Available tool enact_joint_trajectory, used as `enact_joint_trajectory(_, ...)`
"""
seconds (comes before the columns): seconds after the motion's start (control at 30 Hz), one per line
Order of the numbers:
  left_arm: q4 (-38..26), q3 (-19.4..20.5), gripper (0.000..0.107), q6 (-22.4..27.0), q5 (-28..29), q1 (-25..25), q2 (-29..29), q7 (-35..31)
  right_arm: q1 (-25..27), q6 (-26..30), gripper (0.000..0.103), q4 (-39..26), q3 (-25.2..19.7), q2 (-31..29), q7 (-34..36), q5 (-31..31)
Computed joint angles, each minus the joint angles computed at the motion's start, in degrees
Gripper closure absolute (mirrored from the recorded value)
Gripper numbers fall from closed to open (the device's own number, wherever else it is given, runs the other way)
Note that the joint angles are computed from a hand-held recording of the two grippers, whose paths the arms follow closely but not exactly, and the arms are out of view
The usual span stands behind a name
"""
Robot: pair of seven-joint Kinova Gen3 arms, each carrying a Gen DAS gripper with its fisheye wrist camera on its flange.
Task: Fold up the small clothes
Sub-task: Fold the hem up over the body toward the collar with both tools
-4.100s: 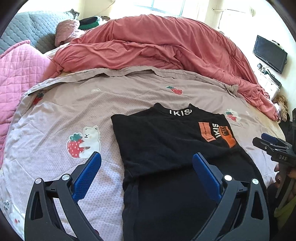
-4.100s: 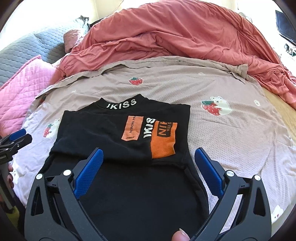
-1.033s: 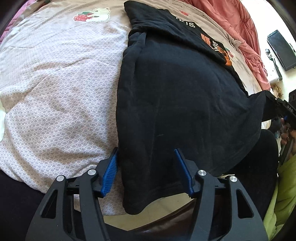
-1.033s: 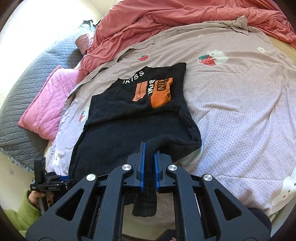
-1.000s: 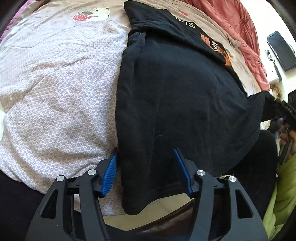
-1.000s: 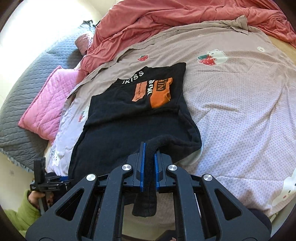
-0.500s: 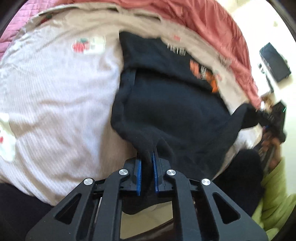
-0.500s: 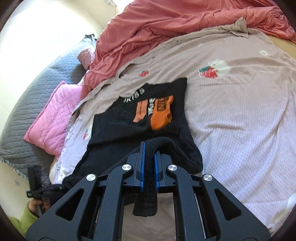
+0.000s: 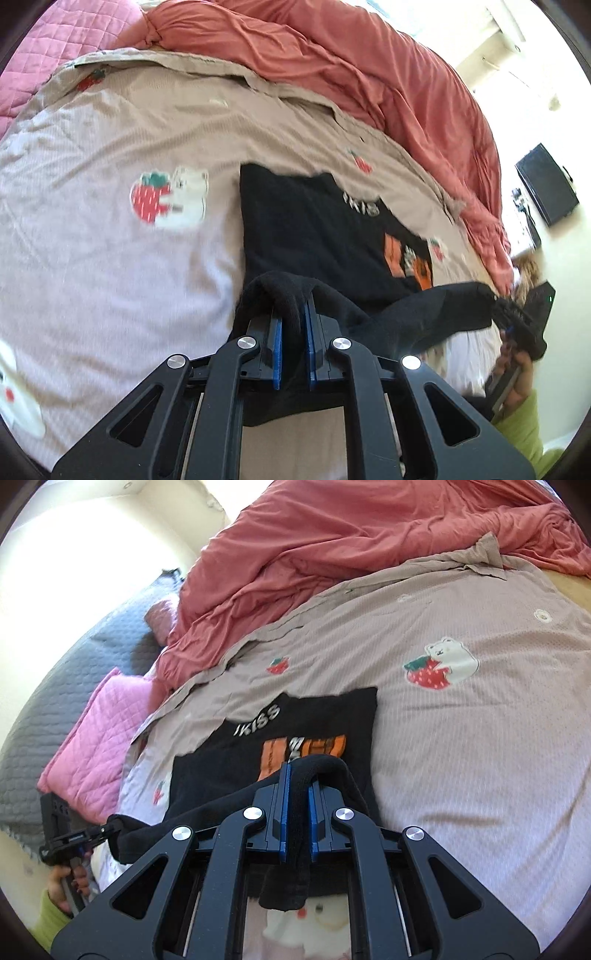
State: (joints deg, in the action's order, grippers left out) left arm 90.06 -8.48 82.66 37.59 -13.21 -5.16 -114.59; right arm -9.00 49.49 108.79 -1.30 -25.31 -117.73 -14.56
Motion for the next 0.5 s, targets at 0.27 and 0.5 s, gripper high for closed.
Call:
enact_joint_trajectory(0.27,-1.40,4.72,0.098,-10.53,-5.82,3.48,4.25,6.47,1.64,-3.42,0.099,1.82,0.30,6.07,-0.50,1.90)
enact_joint_trajectory(0.5,3.31,4.12,0.086,-14.61,-5.53,2.73,3.70,8.11,0.88,-5.08,0.093,6.40,5.97,4.99,4.55,-4.67)
